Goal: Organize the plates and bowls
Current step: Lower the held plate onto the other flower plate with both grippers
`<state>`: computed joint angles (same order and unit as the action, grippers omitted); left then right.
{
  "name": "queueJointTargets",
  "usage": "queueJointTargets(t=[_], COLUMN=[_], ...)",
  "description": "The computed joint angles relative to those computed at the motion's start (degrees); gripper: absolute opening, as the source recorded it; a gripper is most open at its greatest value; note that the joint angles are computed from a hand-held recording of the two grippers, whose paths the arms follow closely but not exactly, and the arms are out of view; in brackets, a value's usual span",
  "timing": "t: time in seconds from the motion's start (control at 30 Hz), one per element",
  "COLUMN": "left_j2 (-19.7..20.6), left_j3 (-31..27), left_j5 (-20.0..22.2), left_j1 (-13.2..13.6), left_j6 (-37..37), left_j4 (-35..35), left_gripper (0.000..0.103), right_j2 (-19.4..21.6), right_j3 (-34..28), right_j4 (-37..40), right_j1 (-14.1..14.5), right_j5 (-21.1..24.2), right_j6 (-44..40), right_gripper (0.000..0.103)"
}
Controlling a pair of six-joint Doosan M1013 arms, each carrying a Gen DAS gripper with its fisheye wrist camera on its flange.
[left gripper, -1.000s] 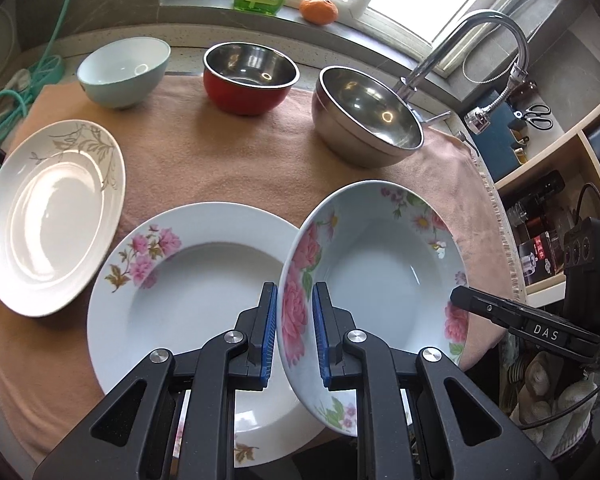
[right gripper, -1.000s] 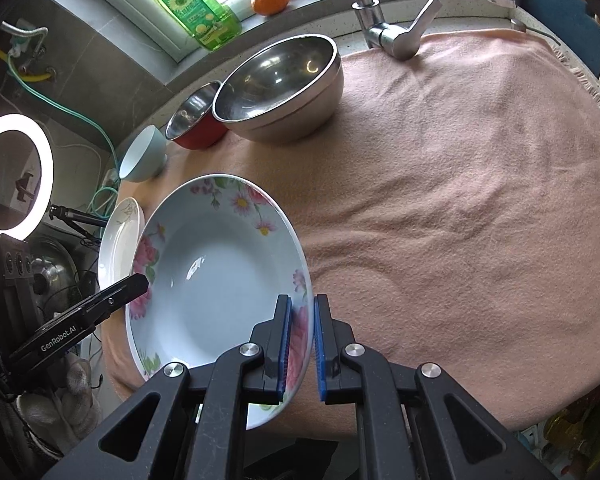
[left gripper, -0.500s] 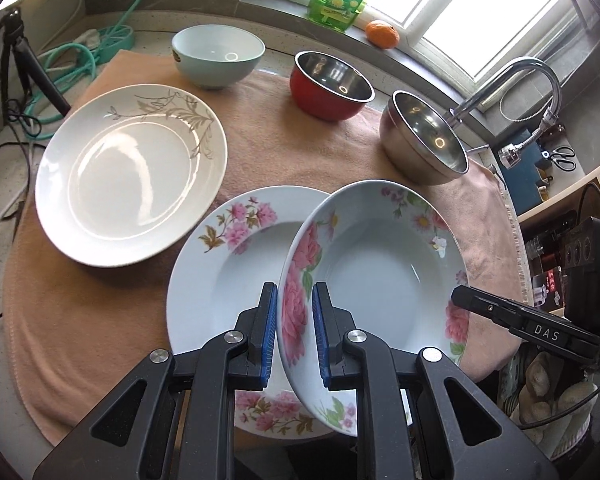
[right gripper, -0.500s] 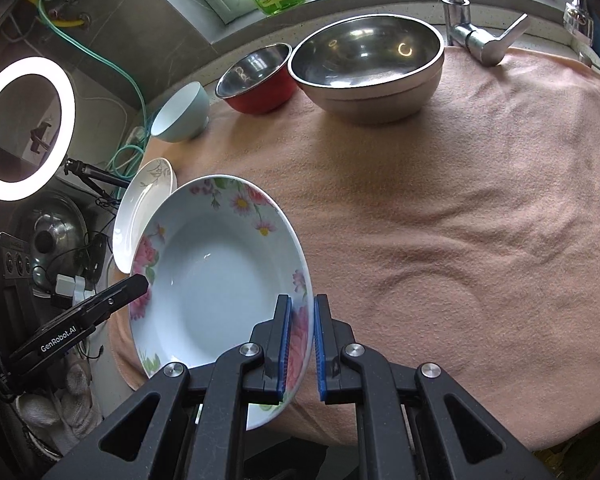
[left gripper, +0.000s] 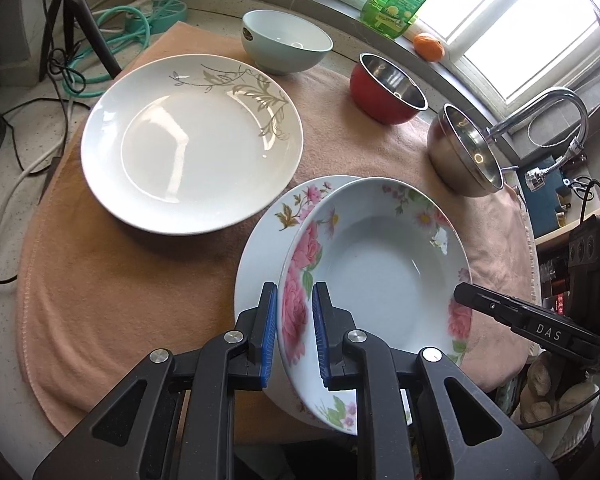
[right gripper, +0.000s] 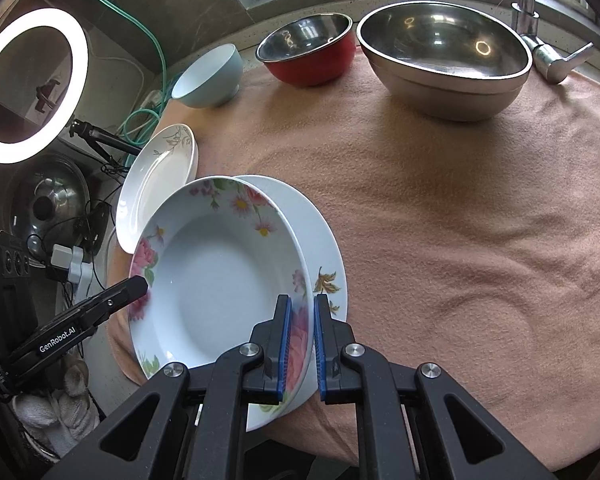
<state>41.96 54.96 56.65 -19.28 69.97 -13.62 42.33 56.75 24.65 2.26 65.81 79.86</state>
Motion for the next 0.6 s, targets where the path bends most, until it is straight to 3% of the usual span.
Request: queueJointTargets(t=[0.6], left_j2=[0.74], left_j3=[-0.49], left_j5=[0.92], left_j1=[0.0], left_j6=[-0.82], left_j4=[0.74], left_gripper=[0.016], right_j2=[1.43], right_j3=[-1.55], right_j4=[-1.46], right_j1=[0.42], right_j5=[1.48], right_j6=[0.91], right_gripper=[0.01])
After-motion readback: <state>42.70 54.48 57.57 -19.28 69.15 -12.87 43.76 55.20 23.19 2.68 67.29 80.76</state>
